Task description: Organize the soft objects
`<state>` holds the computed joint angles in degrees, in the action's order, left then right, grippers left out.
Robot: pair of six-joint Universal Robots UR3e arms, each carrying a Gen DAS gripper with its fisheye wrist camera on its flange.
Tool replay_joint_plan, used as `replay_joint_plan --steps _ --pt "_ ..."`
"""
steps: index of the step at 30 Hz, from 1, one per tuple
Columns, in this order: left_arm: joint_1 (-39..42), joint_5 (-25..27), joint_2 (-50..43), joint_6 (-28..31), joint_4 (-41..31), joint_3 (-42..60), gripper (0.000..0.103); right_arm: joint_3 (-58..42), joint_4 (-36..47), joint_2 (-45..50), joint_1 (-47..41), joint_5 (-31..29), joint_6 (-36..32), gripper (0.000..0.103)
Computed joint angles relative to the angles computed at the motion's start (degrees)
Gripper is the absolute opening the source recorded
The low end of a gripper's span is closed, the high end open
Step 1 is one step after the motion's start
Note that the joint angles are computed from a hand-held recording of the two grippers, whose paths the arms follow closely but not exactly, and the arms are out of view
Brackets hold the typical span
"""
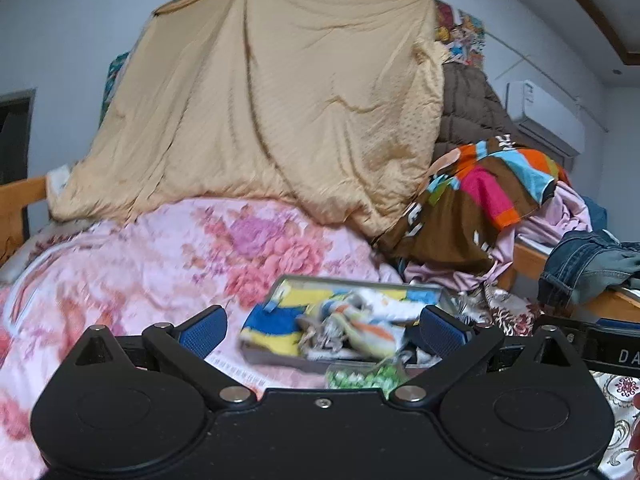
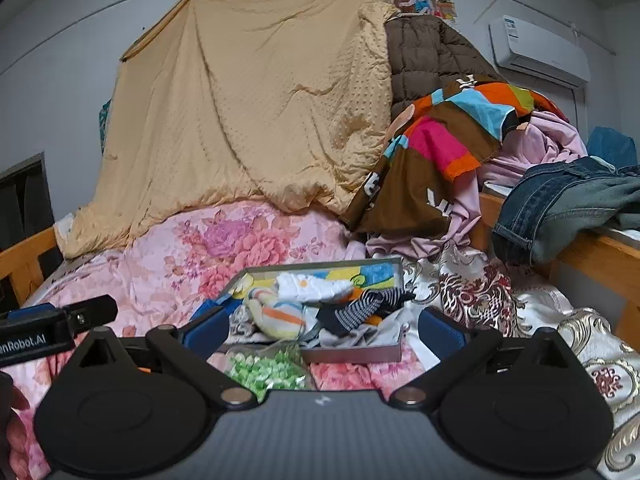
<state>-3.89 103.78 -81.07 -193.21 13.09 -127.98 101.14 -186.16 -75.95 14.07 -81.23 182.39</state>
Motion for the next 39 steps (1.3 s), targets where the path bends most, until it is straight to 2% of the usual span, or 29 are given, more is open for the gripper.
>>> replay_joint_plan --steps 14,32,37,39 --pt "5.89 -4.68 17.78 -0.83 -3.79 -15.36 0.102 10.21 -4.34 -5.48 3.98 -2.91 -0.79 0.103" --pt "7.49 -4.87 28.25 -0.66 -6.14 -22.23 0.102 15.19 -5.92 -8.05 6.61 -5.27 -1.58 0.103" --pt "9.77 -7.19 33.45 -0.15 -10.90 -23.67 0.102 16.48 -5.05 -9.01 7.13 -5.15 -1.50 0.103" --pt "13.60 -11.75 38.79 0.34 -17.36 -24.22 0.102 16.52 -3.84 -9.09 7.28 -4.89 -1.10 0.103"
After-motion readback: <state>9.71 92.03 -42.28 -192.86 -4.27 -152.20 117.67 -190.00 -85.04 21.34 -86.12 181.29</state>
